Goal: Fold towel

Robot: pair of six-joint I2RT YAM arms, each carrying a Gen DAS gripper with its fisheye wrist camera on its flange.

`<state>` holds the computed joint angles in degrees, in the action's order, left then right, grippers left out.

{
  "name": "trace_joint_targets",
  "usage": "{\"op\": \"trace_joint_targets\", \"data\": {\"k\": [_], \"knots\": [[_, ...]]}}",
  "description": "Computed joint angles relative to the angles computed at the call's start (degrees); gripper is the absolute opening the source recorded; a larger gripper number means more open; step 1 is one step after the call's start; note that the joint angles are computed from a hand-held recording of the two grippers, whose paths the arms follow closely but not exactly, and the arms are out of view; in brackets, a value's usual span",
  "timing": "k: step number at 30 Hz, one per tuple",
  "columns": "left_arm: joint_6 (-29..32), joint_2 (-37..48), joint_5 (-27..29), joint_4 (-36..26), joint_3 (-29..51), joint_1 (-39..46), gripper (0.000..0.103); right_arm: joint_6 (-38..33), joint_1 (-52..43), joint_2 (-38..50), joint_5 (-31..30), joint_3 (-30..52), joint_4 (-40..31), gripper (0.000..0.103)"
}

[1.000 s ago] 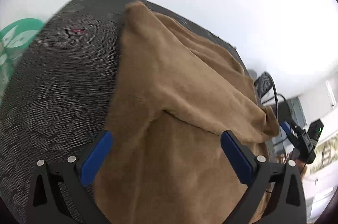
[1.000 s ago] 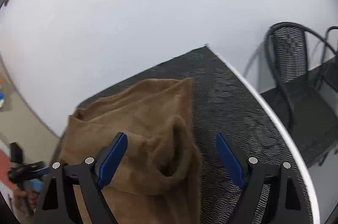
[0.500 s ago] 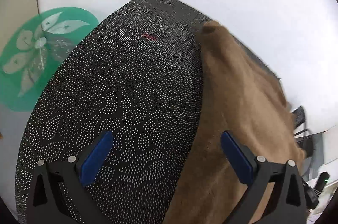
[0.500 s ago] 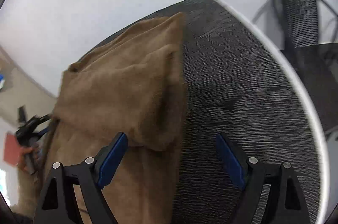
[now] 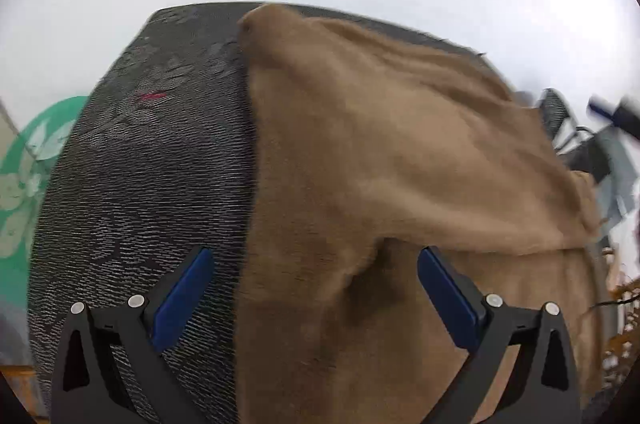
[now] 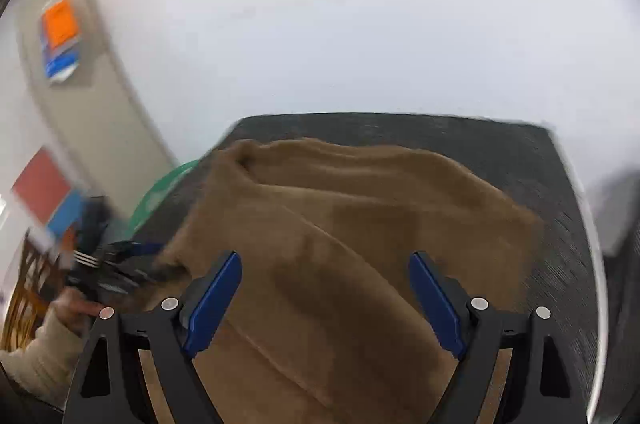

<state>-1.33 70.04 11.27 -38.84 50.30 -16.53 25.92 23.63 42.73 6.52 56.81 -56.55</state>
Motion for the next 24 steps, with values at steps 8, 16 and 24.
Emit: {"op": "trace_joint_targets", "data": {"k": [8,16,24], "knots": [[-0.2,-1.2,3.5,2.7,-2.4,7.6,0.103,-5.6,-3.9,37.1,-23.1,14.1,20.4,0.087],[1.3,-5.0,5.7,0.9,-3.6,11.5,0.103,-7.6,-6.3,65.6,-30.6,31.5,18.3,0.087],[-3.8,-6.7,4.0,2.5,-5.0,10.1,0.103,-4.1,-6.3,67.2,-48.6,28.2,31.1,0.088]]}}
